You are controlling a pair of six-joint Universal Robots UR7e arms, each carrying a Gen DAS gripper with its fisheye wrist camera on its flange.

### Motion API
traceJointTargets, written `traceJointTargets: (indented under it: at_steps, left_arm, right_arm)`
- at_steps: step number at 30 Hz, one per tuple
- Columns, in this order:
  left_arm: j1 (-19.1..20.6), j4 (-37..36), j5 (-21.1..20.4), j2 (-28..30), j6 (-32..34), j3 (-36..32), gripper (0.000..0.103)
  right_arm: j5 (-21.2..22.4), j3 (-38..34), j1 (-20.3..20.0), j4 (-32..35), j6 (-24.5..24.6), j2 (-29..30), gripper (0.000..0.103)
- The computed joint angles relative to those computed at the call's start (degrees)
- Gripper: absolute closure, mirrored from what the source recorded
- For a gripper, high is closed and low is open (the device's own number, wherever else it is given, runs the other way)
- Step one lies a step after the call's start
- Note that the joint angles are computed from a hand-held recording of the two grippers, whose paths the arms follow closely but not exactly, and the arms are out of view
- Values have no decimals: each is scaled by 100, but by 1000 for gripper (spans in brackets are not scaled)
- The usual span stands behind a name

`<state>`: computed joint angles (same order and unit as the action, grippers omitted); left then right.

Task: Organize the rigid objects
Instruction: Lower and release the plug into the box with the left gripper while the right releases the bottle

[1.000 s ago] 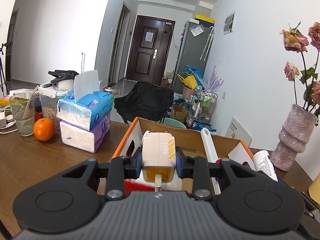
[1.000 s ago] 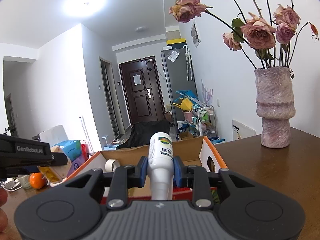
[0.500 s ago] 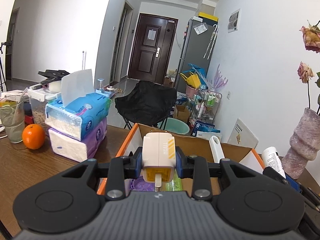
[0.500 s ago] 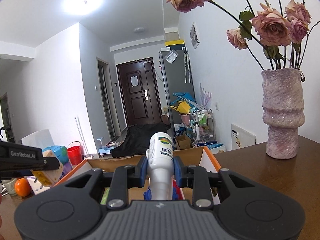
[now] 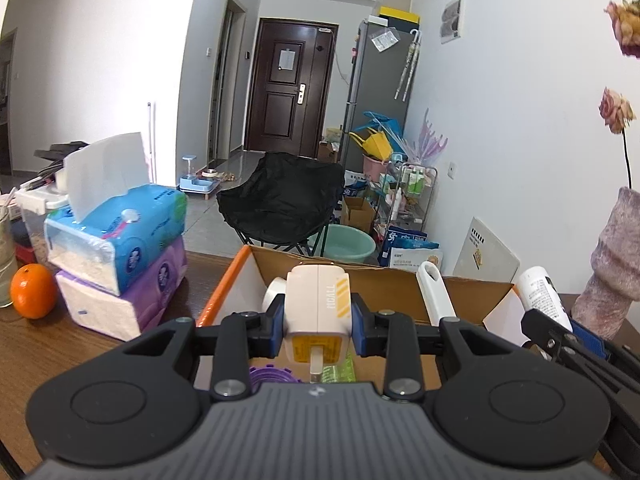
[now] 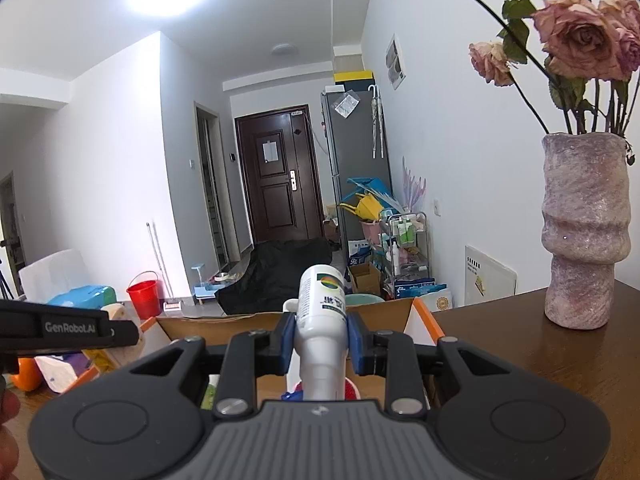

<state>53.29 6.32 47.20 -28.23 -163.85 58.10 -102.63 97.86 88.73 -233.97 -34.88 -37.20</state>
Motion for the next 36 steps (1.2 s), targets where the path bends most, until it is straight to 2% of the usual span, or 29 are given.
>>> traceJointTargets:
  at_steps: [7, 12, 13, 14, 15, 16, 17, 18, 19, 20, 22, 29, 36]
  left_arm:
    - [70, 203, 49, 259, 197, -414, 71]
    - [120, 556, 247, 325, 179, -594, 70]
    - [108, 443, 236, 274, 261, -494, 66]
    - [95, 320, 218, 215, 352, -382, 58]
    - [77, 114, 177, 127, 454, -213, 38]
    - [60, -177, 117, 29, 586, -16, 23]
    - [41, -396, 50, -36, 689, 117, 19]
    - [34, -541, 26, -99, 754, 224, 14]
    - [23, -568, 19, -135, 733, 270, 5]
    - [25, -608, 13, -171, 700, 314, 0]
    - [25, -752, 26, -249, 728, 423, 0]
    - [15, -746, -69, -361, 720, 511, 0]
    - [-88, -906, -179, -692, 718, 955, 0]
  right_arm:
    - [-118, -213, -10, 116, -92, 78, 76]
    - [-237, -232, -3, 378, -172, 38, 76]
    - [-263, -220, 1, 389, -190, 32, 75]
    - [-293, -217, 11, 320, -242, 45, 67]
    - [-344, -202, 27, 274, -297, 49, 58]
    - [-373, -192, 34, 216, -329, 53, 34]
    - [-369, -187, 32, 142, -327, 56, 13]
    - [-356, -177, 27, 69, -322, 60, 7]
    - [-371, -190, 29, 9, -325, 64, 6]
    - [-394, -192, 38, -3, -320, 63, 3]
    - [-394, -181, 41, -46, -294, 61, 0]
    - [-494, -121, 108, -34, -294, 0, 0]
    - [-531, 187, 200, -138, -391, -211, 0]
